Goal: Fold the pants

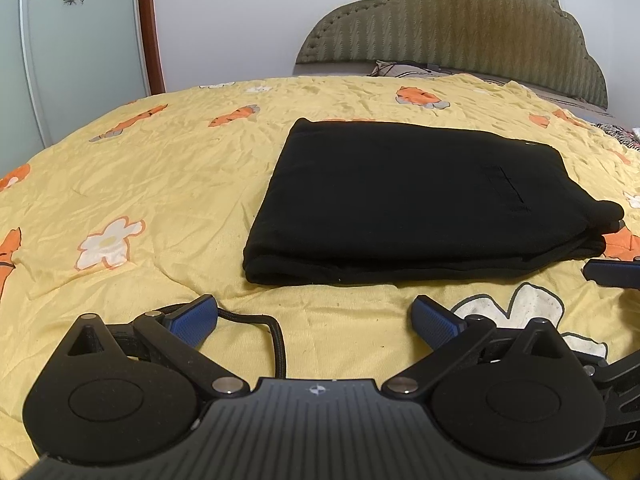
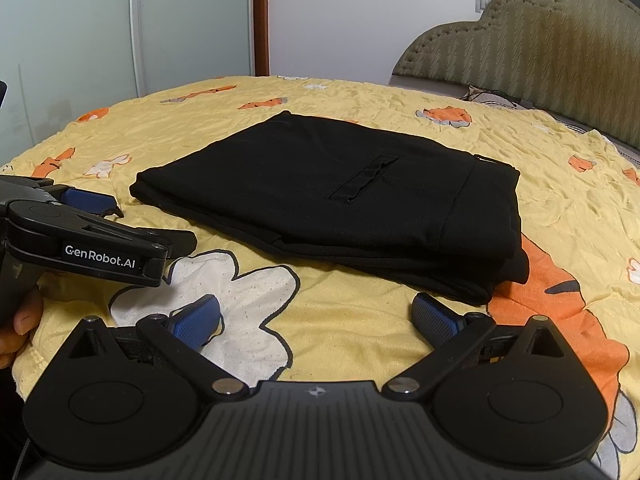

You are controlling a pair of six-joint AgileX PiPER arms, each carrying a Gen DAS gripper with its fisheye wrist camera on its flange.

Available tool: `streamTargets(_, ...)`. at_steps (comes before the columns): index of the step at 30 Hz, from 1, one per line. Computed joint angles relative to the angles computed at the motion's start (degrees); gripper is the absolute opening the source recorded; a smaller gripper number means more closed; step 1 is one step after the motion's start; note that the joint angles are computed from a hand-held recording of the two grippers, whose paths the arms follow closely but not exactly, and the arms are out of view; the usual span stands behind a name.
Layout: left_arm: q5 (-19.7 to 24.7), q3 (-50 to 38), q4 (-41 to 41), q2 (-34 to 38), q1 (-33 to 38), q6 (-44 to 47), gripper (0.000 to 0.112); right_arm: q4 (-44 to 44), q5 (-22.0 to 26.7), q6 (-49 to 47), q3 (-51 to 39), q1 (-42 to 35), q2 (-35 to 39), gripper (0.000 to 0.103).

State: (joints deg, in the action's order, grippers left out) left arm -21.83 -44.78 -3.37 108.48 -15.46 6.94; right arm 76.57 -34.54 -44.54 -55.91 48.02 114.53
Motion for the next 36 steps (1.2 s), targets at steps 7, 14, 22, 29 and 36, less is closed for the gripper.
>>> streamTargets(7, -0.1, 0.2, 0.2, -0.1, 0.1, -0.3, 0.103, 0.0, 0.0, -0.1, 0.0, 0.0, 0.0, 0.103)
streamTargets(14, 0.0, 0.2, 0.1, -0.1, 0.0, -0.3, 0.103, 0.0, 0.0, 0.0, 0.0, 0.0, 0.0, 0.103)
streamTargets(22, 0.0, 0.2, 0.4, -0.1, 0.1, -0.6, 0.103, 0.0, 0.2, 0.0, 0.0, -0.1, -0.1, 0.103)
streamTargets(29, 0.2, 0.1, -0.1, -0.1, 0.0, -0.3, 0.103, 0.7, -0.3, -0.5, -0.3, 0.2, 0.3, 0.103)
streamTargets(36, 0.1, 0.4, 0.2, -0.2, -0.2, -0.6, 0.103, 4.0, -2.8, -3.8, -1.8, 1.7, 1.2, 0.103)
